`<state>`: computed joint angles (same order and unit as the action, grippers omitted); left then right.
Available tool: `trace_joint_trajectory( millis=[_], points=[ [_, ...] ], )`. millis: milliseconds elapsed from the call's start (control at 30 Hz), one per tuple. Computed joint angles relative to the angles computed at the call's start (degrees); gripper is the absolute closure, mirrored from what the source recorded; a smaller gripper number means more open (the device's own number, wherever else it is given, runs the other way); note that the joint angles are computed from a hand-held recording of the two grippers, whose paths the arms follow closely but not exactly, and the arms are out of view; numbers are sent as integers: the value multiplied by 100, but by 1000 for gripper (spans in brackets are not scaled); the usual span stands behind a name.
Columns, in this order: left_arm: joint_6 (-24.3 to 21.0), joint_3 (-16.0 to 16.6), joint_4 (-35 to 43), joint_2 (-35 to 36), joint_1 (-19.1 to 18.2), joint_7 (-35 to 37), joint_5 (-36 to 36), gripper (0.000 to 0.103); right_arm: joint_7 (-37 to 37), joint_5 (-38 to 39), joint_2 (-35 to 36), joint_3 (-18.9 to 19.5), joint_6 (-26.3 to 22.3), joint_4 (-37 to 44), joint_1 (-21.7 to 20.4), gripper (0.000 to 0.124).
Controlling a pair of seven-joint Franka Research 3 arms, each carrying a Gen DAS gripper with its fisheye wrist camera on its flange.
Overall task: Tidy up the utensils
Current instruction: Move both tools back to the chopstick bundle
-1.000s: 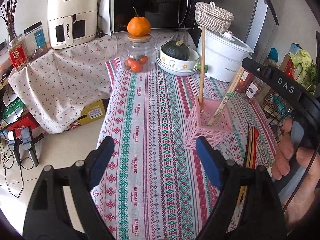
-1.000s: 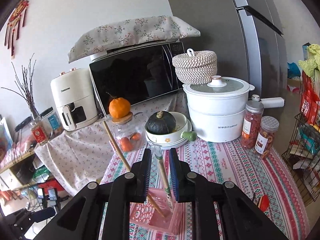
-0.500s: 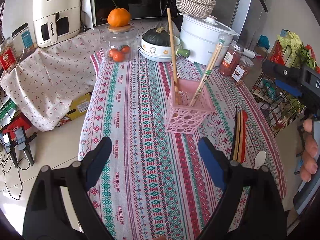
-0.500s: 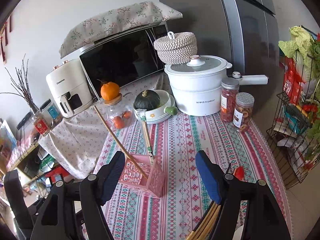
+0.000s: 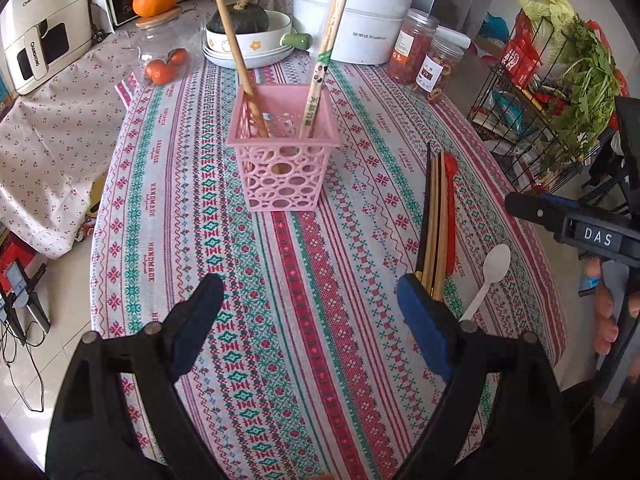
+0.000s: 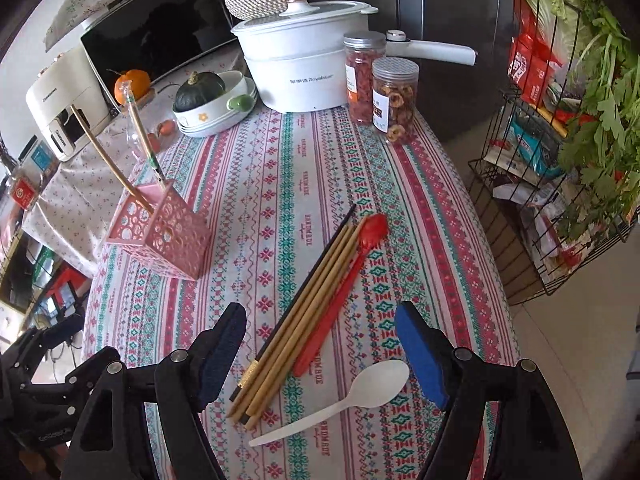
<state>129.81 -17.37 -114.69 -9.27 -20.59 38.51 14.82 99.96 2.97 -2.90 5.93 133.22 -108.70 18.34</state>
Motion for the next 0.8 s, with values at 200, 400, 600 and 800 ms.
trace_joint_trajectory(
  millis=[200, 400, 600, 800],
  points=[
    [-42, -39, 314, 353, -90, 158, -133, 15, -386, 632, 128, -201, -715, -38, -194, 46],
    [-60, -49, 529, 594, -175, 388, -215, 15, -507, 975, 282, -287, -1125, -61, -359, 55],
    [-69, -59, 691, 761, -232, 518, -208, 15, -583, 1462, 396, -324, -1231, -143, -455, 75],
    [-101, -66, 901, 942, -272, 585, -149, 26, -702, 1910, 416, -338, -1094, -227, -501, 112]
  ],
)
